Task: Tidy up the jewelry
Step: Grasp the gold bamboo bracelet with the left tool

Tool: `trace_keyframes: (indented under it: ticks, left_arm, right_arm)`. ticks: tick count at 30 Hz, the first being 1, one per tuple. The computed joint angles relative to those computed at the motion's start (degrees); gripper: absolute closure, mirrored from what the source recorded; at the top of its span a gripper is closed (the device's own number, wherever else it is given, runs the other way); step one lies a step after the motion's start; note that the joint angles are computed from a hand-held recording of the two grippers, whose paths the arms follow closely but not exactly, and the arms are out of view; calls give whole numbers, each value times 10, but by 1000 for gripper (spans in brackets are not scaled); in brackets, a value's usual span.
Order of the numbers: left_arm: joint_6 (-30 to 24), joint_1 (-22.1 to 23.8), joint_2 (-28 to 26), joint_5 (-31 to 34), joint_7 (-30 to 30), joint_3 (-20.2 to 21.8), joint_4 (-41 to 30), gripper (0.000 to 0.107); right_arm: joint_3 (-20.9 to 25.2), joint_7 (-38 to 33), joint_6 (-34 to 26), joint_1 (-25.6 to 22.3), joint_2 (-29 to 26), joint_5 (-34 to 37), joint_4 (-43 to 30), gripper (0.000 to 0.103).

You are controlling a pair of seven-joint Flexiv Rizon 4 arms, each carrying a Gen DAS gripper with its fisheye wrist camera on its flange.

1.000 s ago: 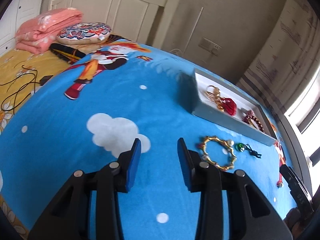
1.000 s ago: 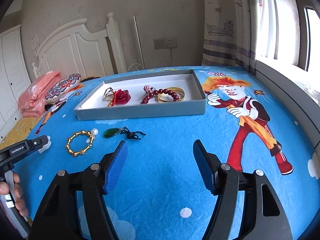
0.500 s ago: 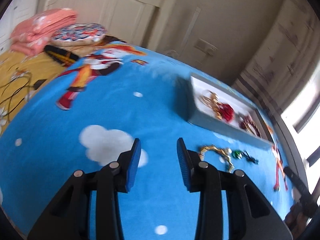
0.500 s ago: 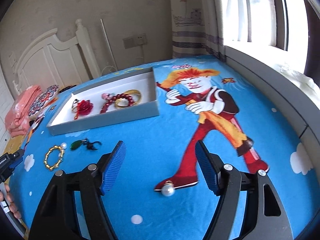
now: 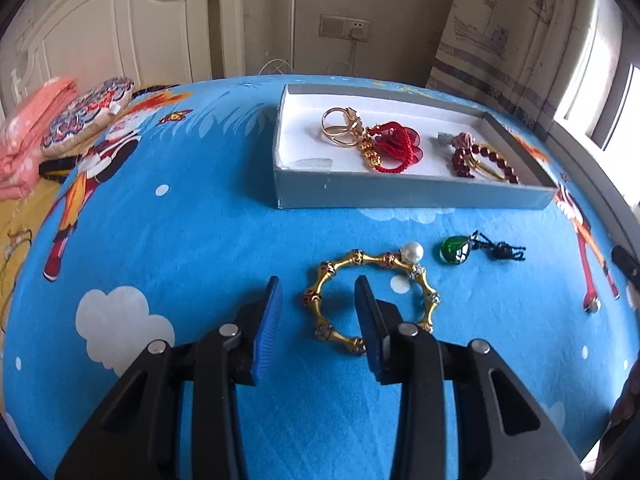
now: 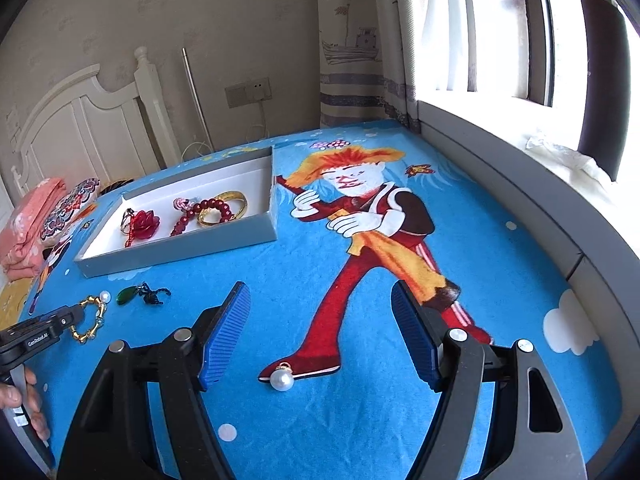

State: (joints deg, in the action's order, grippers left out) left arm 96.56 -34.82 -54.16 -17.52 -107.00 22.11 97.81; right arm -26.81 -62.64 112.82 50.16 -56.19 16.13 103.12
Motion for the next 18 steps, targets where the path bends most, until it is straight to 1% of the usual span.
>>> trace_keyframes:
  ticks: [1,2,4,9,15,18]
  left_arm:
    - [0,1,1,4,5,-2,0,93]
    - [1,4,3,8,9,-6,1,97]
    - [6,5,5,9,11,-8,6,97]
    - [26,-21,8,-16,-6,21,32,97]
    - [63,-19,19,-48,6,14,63,97]
    - [77,-24,17,-68,23,11,66,97]
  right_arm:
    - [-4,-1,1,3,0,3,2,34]
    - [-9,-1,1,6,-1,6,3,34]
    - [-9,0,-1,5,-1,6,3,34]
    - [-1,-5,-4,0,2,-7,0,34]
    - [8,-14,-2,-2,6,-16,-1,34]
    - [27,-28,3,-13,12,-32,-2,34]
